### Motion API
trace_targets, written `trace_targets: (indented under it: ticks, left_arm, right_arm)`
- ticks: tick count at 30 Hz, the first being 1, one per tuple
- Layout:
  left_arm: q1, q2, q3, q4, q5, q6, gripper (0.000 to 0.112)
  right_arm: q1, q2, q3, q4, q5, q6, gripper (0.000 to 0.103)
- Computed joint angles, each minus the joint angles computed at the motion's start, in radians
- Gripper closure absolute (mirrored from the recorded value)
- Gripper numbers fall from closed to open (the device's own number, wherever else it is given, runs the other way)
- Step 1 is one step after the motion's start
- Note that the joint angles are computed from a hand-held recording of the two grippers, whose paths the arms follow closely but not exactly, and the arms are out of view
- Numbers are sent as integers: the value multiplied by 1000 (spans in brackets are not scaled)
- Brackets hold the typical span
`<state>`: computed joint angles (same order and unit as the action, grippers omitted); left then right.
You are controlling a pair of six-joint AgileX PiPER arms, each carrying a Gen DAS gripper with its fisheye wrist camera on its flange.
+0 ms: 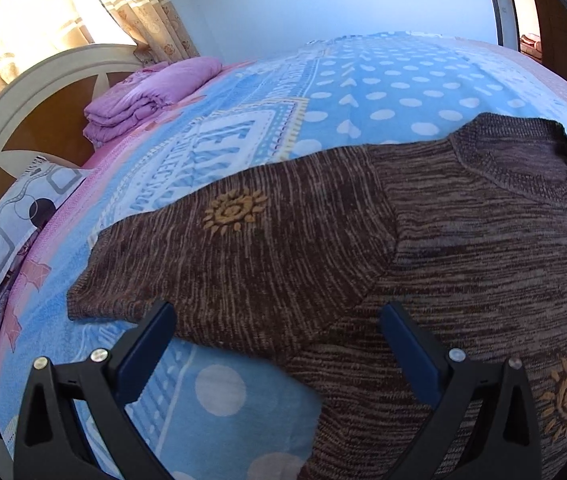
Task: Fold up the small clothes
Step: 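Fold the held sleeve across the sweater body and open the right gripper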
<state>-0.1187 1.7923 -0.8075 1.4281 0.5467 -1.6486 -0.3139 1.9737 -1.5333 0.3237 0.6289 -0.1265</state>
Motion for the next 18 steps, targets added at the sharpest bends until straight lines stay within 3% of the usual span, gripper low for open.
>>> trace_targets:
  ticks: [8,12,18]
  left_arm:
    - [20,-17,19,47,-40,-42,9]
    - [39,-35,34,81,-61,-87,9]
    - [63,-59,63,154,-102,-165,9]
  right_arm:
    - [76,-104,40,-82,-34,49,95]
    - [130,-172,23,-107,3,74,95]
    - [243,-221,-83,-169,135,169,95]
